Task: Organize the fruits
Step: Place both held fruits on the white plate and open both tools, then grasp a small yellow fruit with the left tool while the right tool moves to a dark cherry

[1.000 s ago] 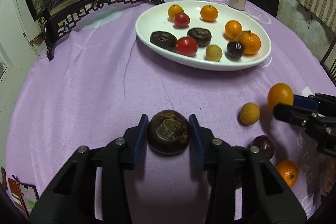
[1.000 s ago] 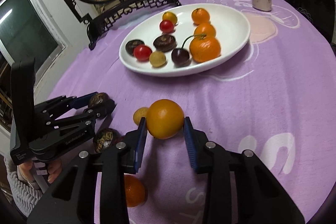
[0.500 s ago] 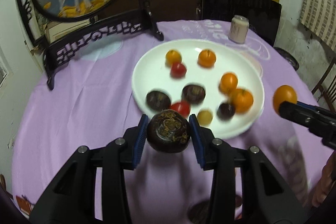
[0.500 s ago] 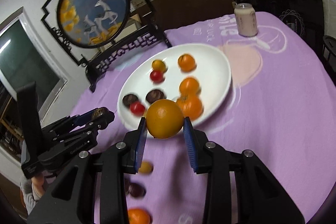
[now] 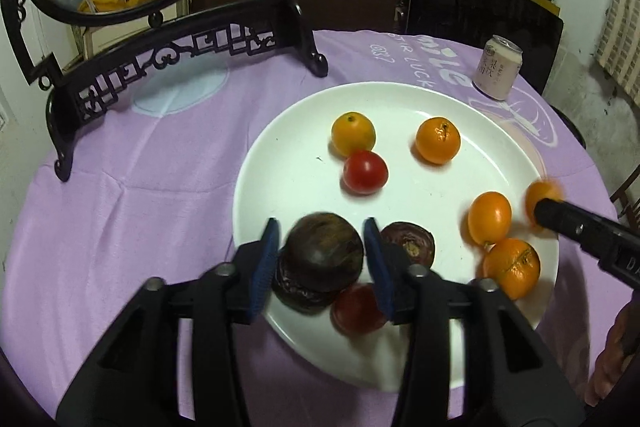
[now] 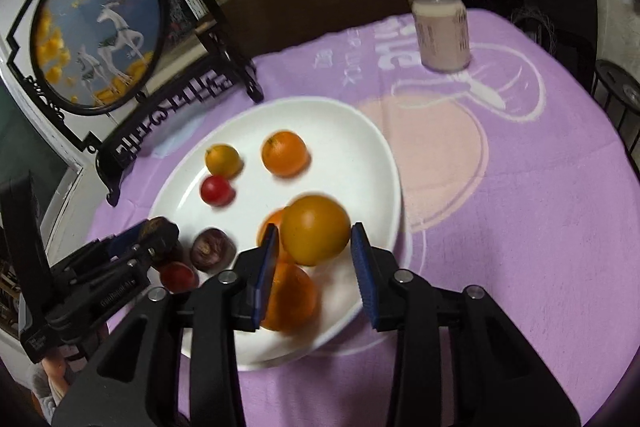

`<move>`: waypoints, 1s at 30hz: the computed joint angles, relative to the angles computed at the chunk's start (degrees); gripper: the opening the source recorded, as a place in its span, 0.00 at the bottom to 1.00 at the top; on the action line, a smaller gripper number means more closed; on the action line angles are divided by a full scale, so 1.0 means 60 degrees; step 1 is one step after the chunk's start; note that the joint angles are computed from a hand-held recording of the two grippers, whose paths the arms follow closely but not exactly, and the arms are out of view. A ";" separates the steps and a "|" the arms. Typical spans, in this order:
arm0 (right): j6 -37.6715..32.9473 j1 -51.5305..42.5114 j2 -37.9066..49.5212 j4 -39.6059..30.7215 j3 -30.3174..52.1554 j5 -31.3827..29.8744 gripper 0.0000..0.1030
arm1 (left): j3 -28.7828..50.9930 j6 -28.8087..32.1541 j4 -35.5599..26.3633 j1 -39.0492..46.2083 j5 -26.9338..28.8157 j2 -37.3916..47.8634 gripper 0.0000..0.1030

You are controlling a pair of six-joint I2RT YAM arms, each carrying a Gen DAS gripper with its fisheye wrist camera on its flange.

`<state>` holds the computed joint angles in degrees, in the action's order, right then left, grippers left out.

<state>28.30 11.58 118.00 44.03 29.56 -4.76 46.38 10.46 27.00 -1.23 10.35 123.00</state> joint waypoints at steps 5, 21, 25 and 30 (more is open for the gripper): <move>0.0130 -0.0148 -0.0443 0.0806 -0.0725 -0.0267 0.44 | -0.0456 0.0010 0.0315 0.0089 0.0290 -0.0483 0.58; 0.0633 0.1742 -0.1125 0.2060 -0.2508 0.0610 0.58 | -0.3839 0.1370 0.2654 0.0900 0.0276 -0.1896 0.73; 0.0942 0.2415 -0.1107 0.2694 -0.3143 0.1062 0.60 | -0.4323 0.1809 0.2615 0.1226 0.0722 -0.1835 0.73; 0.1483 0.2548 -0.0870 0.3771 -0.4021 0.1224 0.63 | -0.5143 0.2295 0.3340 0.0758 0.0969 -0.1850 0.73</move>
<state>37.20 26.87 112.79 66.66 5.44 2.58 15.52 24.24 47.04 3.32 16.16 111.90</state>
